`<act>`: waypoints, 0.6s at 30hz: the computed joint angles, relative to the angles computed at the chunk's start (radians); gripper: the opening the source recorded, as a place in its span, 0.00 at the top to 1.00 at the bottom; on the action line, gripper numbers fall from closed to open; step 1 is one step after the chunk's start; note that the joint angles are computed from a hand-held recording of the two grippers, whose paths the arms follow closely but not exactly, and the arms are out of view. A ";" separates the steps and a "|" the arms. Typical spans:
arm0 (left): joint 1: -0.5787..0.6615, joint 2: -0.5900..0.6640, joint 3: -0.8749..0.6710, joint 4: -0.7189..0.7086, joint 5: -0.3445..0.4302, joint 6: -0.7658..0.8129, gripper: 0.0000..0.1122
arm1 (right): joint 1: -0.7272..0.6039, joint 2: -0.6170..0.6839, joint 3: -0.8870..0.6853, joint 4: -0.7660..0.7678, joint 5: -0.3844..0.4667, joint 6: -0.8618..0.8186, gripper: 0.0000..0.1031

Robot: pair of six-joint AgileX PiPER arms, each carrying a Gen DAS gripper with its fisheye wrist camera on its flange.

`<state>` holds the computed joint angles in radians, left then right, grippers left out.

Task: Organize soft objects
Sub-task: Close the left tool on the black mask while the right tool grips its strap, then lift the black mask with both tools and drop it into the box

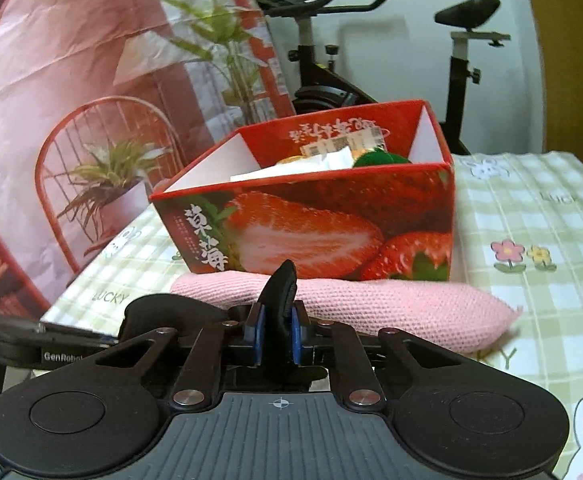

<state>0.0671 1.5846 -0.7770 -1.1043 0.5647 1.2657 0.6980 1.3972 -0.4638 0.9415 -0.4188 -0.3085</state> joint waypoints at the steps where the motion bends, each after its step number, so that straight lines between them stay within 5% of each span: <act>1: 0.001 -0.005 0.003 -0.013 0.003 0.015 0.85 | 0.002 -0.004 0.001 0.005 0.001 -0.013 0.88; 9: 0.032 0.005 0.082 -0.226 0.002 0.247 0.85 | 0.008 0.035 0.038 -0.114 -0.059 0.144 0.89; 18: 0.088 0.011 0.070 -0.287 0.104 0.292 0.86 | -0.003 0.028 0.056 -0.185 -0.097 0.187 0.90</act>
<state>0.1547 1.5954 -0.7069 -1.3914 0.6691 1.5580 0.6949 1.4250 -0.4083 0.7561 -0.5158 -0.1220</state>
